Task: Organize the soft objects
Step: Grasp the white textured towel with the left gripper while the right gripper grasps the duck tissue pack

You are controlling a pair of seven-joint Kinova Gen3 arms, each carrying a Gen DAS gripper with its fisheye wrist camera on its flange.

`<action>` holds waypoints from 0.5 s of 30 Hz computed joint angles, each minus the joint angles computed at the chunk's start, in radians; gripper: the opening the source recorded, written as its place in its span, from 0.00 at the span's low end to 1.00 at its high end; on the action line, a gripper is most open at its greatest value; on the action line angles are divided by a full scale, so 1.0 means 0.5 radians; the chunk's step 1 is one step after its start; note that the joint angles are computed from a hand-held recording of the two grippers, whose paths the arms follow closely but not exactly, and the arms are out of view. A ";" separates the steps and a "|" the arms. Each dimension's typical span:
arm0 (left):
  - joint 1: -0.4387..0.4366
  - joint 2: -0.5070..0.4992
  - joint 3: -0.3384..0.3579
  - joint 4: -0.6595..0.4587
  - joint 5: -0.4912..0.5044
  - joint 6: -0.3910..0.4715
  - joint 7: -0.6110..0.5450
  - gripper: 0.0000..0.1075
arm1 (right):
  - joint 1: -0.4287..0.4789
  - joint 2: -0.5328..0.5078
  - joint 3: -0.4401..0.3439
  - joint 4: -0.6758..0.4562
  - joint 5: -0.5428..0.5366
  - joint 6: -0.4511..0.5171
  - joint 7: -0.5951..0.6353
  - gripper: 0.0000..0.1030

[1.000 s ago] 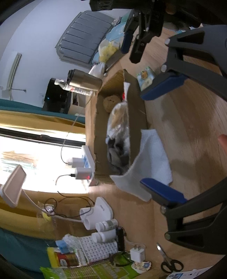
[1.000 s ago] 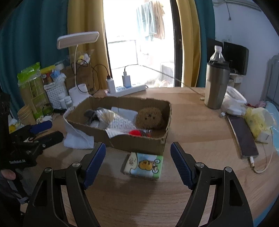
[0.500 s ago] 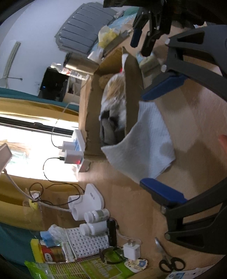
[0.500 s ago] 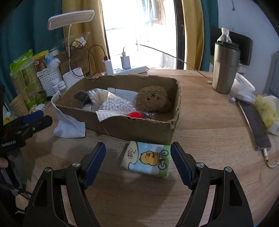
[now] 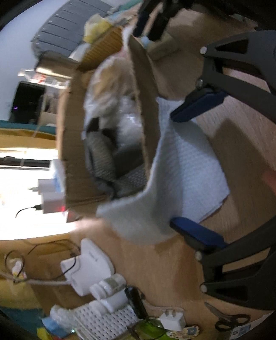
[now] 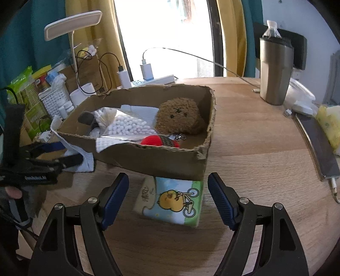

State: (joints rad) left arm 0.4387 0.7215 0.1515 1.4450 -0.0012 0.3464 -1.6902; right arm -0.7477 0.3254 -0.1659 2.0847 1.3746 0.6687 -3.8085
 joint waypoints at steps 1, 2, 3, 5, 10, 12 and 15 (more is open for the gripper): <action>0.045 0.019 -0.045 -0.023 -0.027 0.024 0.018 0.86 | 0.003 -0.008 0.008 0.017 0.039 -0.021 -0.044 0.77; 0.054 0.017 -0.052 -0.017 -0.028 0.015 0.024 0.86 | 0.006 -0.015 0.004 0.029 0.062 -0.015 -0.071 0.77; 0.060 0.026 -0.058 -0.035 -0.030 0.039 0.034 0.86 | 0.007 -0.019 0.000 0.037 0.081 -0.006 -0.089 0.77; 0.078 0.033 -0.077 -0.052 -0.042 0.055 0.054 0.86 | 0.029 -0.035 -0.010 0.074 0.164 -0.032 -0.185 0.77; 0.099 0.025 -0.094 -0.033 -0.077 0.026 0.072 0.86 | 0.102 -0.065 -0.072 0.146 0.333 -0.052 -0.391 0.77; 0.095 0.012 -0.084 -0.017 -0.081 0.021 0.070 0.84 | 0.126 -0.069 -0.098 0.156 0.359 -0.051 -0.416 0.77; 0.061 -0.024 -0.029 0.054 -0.062 -0.032 0.039 0.74 | 0.127 -0.066 -0.123 0.148 0.329 -0.015 -0.375 0.77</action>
State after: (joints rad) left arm 0.4691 0.7096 0.1371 1.4719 -0.0321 0.3301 -1.6705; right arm -0.6841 0.2922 -0.2274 2.1587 1.5391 0.6614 -3.9961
